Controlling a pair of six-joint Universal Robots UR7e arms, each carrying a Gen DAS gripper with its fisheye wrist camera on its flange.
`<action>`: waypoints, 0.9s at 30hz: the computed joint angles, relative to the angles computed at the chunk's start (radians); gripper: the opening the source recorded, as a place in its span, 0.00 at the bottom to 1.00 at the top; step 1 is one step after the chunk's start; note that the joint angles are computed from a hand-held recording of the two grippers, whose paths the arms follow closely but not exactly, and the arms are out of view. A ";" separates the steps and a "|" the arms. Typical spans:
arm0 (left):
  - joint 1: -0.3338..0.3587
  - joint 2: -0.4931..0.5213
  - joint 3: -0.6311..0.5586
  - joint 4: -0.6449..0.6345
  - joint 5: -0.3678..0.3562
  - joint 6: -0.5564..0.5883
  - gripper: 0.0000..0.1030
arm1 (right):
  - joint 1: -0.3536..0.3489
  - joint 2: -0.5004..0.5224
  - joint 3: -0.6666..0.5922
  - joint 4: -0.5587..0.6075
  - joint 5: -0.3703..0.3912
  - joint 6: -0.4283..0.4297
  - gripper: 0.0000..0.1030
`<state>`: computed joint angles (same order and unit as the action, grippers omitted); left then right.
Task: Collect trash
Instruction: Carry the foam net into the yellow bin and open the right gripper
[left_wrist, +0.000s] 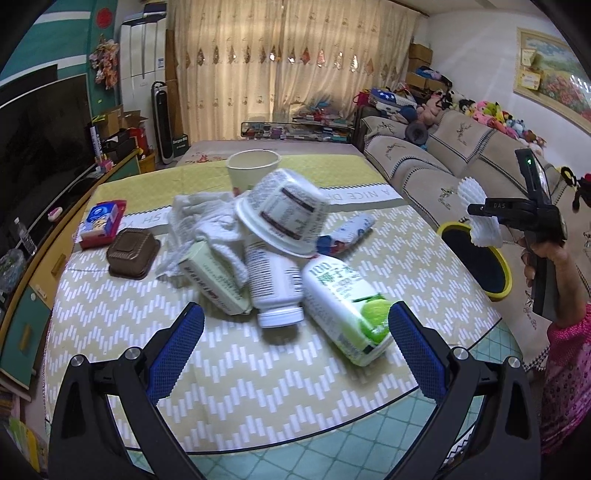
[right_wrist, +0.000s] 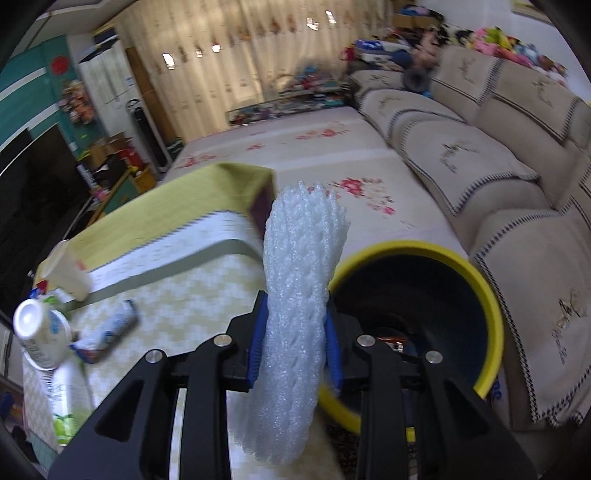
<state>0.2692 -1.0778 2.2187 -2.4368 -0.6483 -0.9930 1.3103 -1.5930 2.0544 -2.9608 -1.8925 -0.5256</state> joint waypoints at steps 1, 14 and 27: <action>0.000 0.007 -0.005 -0.003 -0.002 0.006 0.95 | -0.018 0.001 -0.005 -0.004 -0.001 -0.001 0.27; 0.017 0.138 -0.115 -0.044 -0.038 0.116 0.95 | -0.163 0.054 -0.064 0.015 0.018 0.011 0.30; 0.032 0.191 -0.164 -0.054 -0.063 0.159 0.95 | -0.199 0.074 -0.088 0.014 0.034 0.015 0.55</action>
